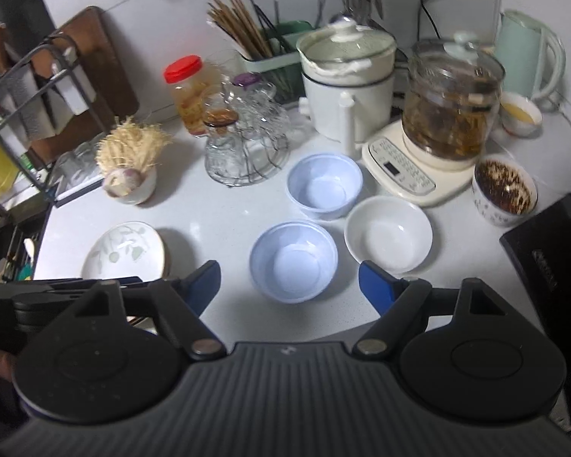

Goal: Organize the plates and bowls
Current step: 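Move both grippers to a light blue plastic bowl and close on its rim, then carry the blue bowl with both grippers and lower it into the other blue bowl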

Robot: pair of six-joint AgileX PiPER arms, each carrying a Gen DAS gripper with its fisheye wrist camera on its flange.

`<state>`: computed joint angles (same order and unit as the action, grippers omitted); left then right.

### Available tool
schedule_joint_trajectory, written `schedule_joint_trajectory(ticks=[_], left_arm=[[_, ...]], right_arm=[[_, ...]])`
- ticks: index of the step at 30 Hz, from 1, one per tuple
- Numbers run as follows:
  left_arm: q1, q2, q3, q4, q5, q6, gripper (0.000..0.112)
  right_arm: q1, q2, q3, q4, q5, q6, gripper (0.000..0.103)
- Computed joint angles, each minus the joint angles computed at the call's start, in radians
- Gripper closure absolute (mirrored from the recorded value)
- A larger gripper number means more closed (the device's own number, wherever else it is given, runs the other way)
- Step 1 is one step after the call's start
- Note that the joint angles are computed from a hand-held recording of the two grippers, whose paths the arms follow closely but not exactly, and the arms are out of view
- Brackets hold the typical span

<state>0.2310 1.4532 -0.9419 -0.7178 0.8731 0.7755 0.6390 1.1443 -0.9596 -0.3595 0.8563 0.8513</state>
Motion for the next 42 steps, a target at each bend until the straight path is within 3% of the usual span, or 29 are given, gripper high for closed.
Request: schedule_joint_trajectory(ticks=[9,17,26,32,37,42], left_arm=[[-0.118,0.162,-0.046,-0.046,-0.093,-0.006,0.07],[-0.249,0.303,-0.157,0.011,-0.171,-0.126,0.07],[-0.313,0.424,-0.247,0.104,-0.215,-0.229,0.07],[-0.312,0.475,-0.268,0.096,-0.225,-0.206,0.072],[-0.298,0.515,-0.305,0.077,-0.173,-0.172,0.078],[-0.29,0.505,-0.297,0.083,-0.176,-0.147,0.078]], right_arm=[[-0.141,0.048,0.164,0.055,-0.281,-0.009,0.027],[-0.243,0.161,0.242,0.155,-0.475,-0.086,0.046],[-0.309,0.291,0.263,0.291,-0.579,-0.223,0.064],[-0.324,0.353,0.239,0.391,-0.608,-0.327,0.079],[-0.306,0.383,0.218,0.392,-0.616,-0.327,0.081],[-0.281,0.395,0.2,0.312,-0.609,-0.241,0.081]])
